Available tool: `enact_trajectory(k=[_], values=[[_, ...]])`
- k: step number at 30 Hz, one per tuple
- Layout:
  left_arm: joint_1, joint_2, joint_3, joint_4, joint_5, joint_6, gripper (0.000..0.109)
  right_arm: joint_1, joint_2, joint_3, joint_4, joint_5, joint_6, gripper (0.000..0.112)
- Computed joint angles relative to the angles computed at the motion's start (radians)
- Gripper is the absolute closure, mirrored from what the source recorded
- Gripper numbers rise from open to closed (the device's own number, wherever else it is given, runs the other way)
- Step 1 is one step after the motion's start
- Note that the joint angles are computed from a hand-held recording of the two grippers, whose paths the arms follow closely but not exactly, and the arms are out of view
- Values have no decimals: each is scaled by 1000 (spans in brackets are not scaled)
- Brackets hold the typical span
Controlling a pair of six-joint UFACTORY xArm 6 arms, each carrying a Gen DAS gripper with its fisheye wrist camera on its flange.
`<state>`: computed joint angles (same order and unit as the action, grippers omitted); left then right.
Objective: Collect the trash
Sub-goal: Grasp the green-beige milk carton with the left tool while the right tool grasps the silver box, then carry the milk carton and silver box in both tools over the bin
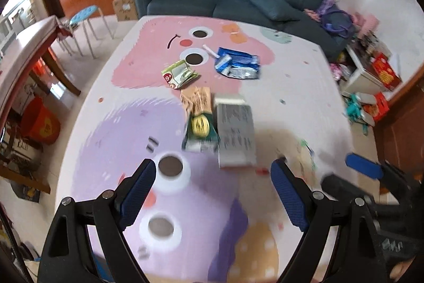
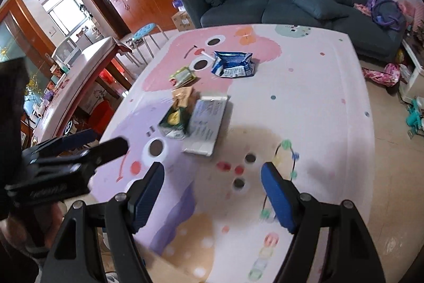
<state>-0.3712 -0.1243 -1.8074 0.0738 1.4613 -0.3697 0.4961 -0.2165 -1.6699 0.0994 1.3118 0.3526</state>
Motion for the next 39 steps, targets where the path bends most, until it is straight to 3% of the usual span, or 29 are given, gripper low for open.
enact_trajectory(k=[6,11,16,22,28,39], values=[[50,209,-135,7,30,-23,22,-89,148,-78,99,-14,-103,36],[91,312,-198,-35,48,-26,30,-122,223,-119,152,-25,-126,36],[94,348,-212,-37,59,-33,31,-136,266,-141,195,-7,-154,36],[109,373,-225,-54,73,-38,45,-143,289,-155,229,18,-184,36],[136,367,-192,-87,88,-54,64,-127,315,-182,237,28,-199,36],[163,146,88,-58,-26,-120,65,-81,410,-276,225,52,-154,36]])
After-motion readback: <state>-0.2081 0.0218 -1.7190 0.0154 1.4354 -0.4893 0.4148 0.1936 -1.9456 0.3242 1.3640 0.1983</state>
